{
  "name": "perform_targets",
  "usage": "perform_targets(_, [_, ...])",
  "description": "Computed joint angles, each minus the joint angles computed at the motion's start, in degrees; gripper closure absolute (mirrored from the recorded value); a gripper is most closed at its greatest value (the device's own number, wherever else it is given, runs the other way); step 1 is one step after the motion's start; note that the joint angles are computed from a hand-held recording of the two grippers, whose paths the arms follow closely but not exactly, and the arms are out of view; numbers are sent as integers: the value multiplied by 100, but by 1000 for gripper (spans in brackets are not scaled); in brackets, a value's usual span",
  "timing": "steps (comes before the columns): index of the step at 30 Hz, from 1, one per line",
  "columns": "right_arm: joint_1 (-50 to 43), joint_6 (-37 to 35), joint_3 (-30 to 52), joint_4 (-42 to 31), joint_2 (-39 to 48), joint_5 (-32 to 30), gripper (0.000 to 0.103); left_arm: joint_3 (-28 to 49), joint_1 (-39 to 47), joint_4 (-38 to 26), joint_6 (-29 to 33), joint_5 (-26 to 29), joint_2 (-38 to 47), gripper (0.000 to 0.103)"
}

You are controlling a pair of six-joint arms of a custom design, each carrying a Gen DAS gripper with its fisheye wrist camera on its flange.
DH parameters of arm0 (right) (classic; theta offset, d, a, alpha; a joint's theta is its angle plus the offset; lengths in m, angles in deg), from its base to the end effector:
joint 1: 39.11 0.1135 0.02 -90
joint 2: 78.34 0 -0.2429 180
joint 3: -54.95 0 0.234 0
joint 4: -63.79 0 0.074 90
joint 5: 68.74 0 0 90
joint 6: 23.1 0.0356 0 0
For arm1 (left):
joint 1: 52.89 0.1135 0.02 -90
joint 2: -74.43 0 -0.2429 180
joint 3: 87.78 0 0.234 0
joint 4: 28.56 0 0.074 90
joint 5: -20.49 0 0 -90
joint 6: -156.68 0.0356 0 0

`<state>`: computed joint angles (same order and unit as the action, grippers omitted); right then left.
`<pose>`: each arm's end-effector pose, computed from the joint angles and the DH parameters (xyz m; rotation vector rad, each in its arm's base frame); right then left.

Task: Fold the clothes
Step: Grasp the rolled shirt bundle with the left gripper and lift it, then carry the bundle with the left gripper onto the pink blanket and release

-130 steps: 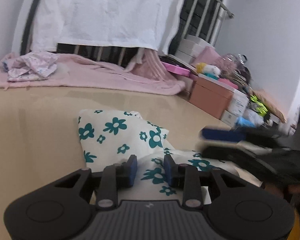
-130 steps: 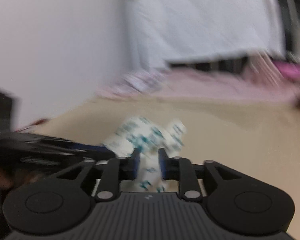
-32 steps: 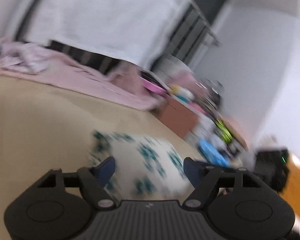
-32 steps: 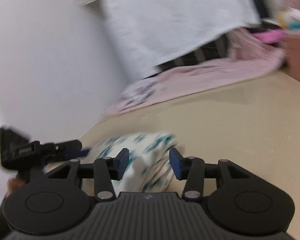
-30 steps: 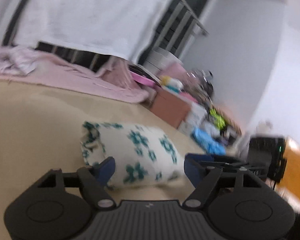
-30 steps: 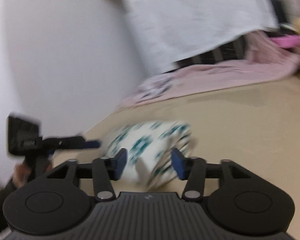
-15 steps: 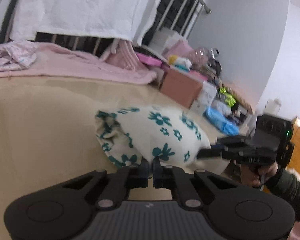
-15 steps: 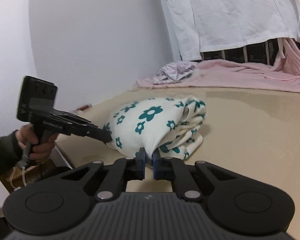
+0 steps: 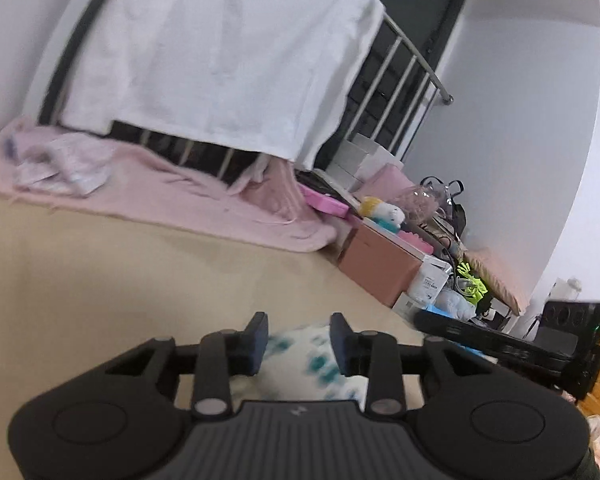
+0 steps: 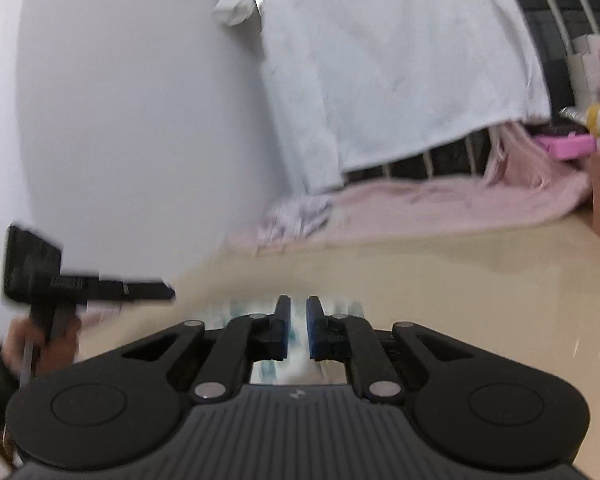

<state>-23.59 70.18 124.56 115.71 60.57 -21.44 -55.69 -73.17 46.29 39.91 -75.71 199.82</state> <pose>0.3610 0.1253 0.0243 -0.7131 1.7520 0.9193 0.2367 -0.0834 0.0433 -0.1830 1.9081 -0.4558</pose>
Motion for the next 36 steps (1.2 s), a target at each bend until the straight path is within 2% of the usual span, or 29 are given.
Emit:
perform_targets(1, [253,-18,194,-213,21,435,95,402,-214,-630,-17,-291,-107,69])
perform_targets(3, [791,-272,659,-1109,48,1581,96,1164,-554,-1969,-168,-1012,-89,70])
perform_targets(5, [1276,-529,1244,-2012,345,2780,98,1531,-554,-1917,-322,-1111,480,67])
perform_targets(6, [1432,-511,1434,-2039,591,3157,100,1684,-525,-1913,-418,-1099,700,66])
perform_targets(7, [1557,-547,1423,-1672,800,3492,100,1649,-369,-1885,-598,-810,694,66])
perform_targets(9, [1705,-638,1389,-1626,788,3857,100,1604,-79,-1841,-899,-284,692,66])
perform_targets(11, [1783,-679,1411,-1836,688,4044,100,1684,-106,-1860,-689,-374,743,65])
perform_targets(15, [1620,-312,1309,-1764,593,3697,99,1804,-73,-1899,-731,-425,803,65])
perform_targets(17, [1460,100,1094,-1455,479,3121,99,1779,-51,-1887,-756,-382,788,65])
perform_targets(19, [1343,167,928,-1307,377,2379,99,1770,4,-1800,-784,-295,826,65])
perform_targets(22, [1470,-316,899,-1354,424,2598,99,1737,92,-2091,-826,-147,571,66])
perform_targets(23, [1485,-362,855,-1297,409,2675,98,1593,112,-2211,-959,-131,333,61])
perform_targets(24, [1428,-302,769,-1290,309,2615,94,1350,128,-2306,-1117,-149,22,45])
perform_targets(25, [1263,-104,615,-1251,137,2378,87,1107,150,-2405,-1255,-151,-292,31])
perform_targets(26, [1032,166,435,-1113,-6,2085,58,841,200,-2414,-1295,-75,-555,5])
perform_targets(27, [782,428,363,-1134,-111,1795,26,631,292,-2353,-1290,85,-709,1])
perform_targets(28, [558,600,448,-1441,-175,1502,20,476,425,-2322,-1306,373,-799,0])
perform_targets(31, [-4,1183,1200,-2543,146,453,25,617,745,-2977,-1625,1297,-827,0])
perform_targets(32, [-104,1327,1499,-2868,335,136,31,708,742,-2892,-1642,1368,-632,0])
perform_targets(35, [-144,1415,2092,-3391,777,-459,35,986,758,-2665,-1657,1602,-119,3])
perform_targets(36, [-119,1420,2218,-3465,875,-499,42,1076,777,-2599,-1645,1692,14,8])
